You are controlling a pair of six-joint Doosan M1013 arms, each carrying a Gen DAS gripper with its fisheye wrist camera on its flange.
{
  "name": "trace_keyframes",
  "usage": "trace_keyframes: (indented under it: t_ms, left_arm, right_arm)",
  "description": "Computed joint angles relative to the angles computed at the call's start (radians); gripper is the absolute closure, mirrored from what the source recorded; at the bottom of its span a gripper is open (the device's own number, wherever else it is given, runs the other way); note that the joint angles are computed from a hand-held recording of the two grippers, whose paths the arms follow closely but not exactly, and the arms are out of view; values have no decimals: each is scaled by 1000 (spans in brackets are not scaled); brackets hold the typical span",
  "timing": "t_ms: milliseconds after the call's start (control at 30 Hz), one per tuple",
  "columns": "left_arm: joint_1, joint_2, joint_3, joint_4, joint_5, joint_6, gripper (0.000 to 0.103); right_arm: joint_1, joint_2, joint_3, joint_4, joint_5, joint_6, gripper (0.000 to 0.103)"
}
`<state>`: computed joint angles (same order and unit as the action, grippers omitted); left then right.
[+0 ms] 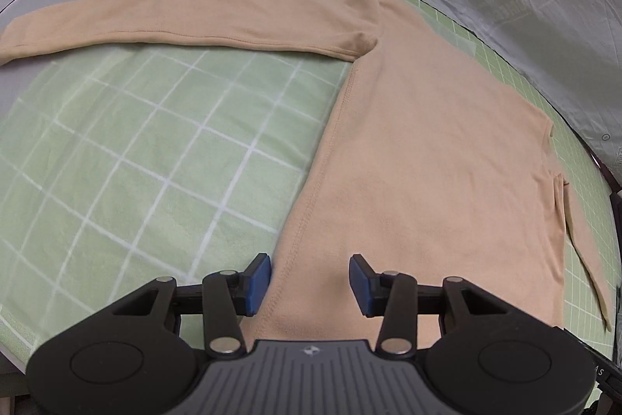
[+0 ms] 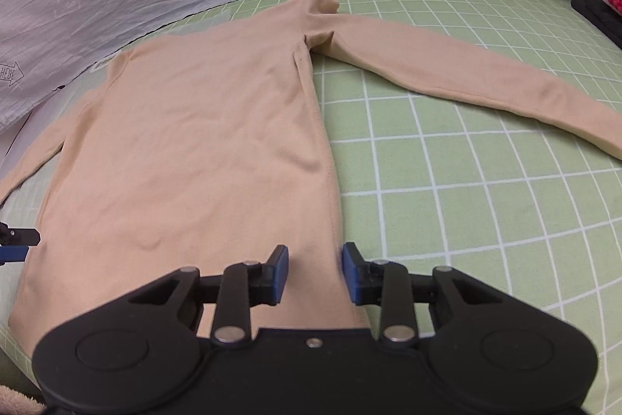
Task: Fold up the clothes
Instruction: 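Release the shirt and raise both open grippers above it, then pinch the shirt side with the left gripper and fold it over the body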
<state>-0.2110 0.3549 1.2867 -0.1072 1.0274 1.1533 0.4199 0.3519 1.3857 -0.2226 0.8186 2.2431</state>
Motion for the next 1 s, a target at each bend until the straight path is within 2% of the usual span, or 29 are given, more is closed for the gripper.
trace_keyframes:
  t_ms: [33,67,100,300,367,400,433,467,500,533,567,633,700,733,767,833,900,1000]
  left_arm:
    - [-7,-2,3,23,3,-5,77]
    - [-14,-4,6,47,8,-11,87]
    - [-18,-4,5,64,17,-17,99]
    - [-12,-17,22,50,18,-43,98]
    - [-8,-19,24,42,15,-48,95]
    - [-6,-21,25,38,11,-49,87]
    - [-3,-23,26,34,7,-51,74]
    - [-1,-25,27,30,3,-52,69]
    - [0,-27,28,41,-3,-61,60]
    - [1,-30,28,54,-9,-71,53]
    - [3,-31,25,73,-14,-82,50]
    - [8,-35,22,110,-28,-113,41]
    - [19,-39,22,153,-46,-162,35]
    - [27,-39,21,170,-50,-188,34]
    - [35,-39,19,188,-53,-214,33]
    - [60,-34,15,209,-58,-264,33]
    - [88,-27,6,226,-61,-315,33]
    - [123,-7,-13,296,-58,-385,33]
  right_arm:
    - [3,-2,2,-8,3,-2,77]
    - [3,-4,5,-9,5,-5,89]
    - [3,-6,8,-3,5,-10,96]
    - [1,-33,42,22,-4,27,98]
    - [-2,-38,48,30,-12,45,97]
    - [-3,-38,48,29,-13,56,97]
    - [-1,-35,44,20,-9,66,93]
    - [1,-30,36,8,-2,73,84]
    - [7,-25,27,-17,12,83,75]
    - [15,-18,14,-52,30,95,54]
    - [21,-11,4,-78,43,98,44]
    - [30,1,-15,-101,47,86,43]
    - [42,19,-41,-139,63,82,28]
    - [49,28,-54,-156,66,75,16]
    - [55,37,-66,-170,64,65,12]
    - [66,54,-90,-196,59,42,11]
    - [72,70,-111,-195,43,20,1]
    - [73,102,-151,-149,37,-19,0]
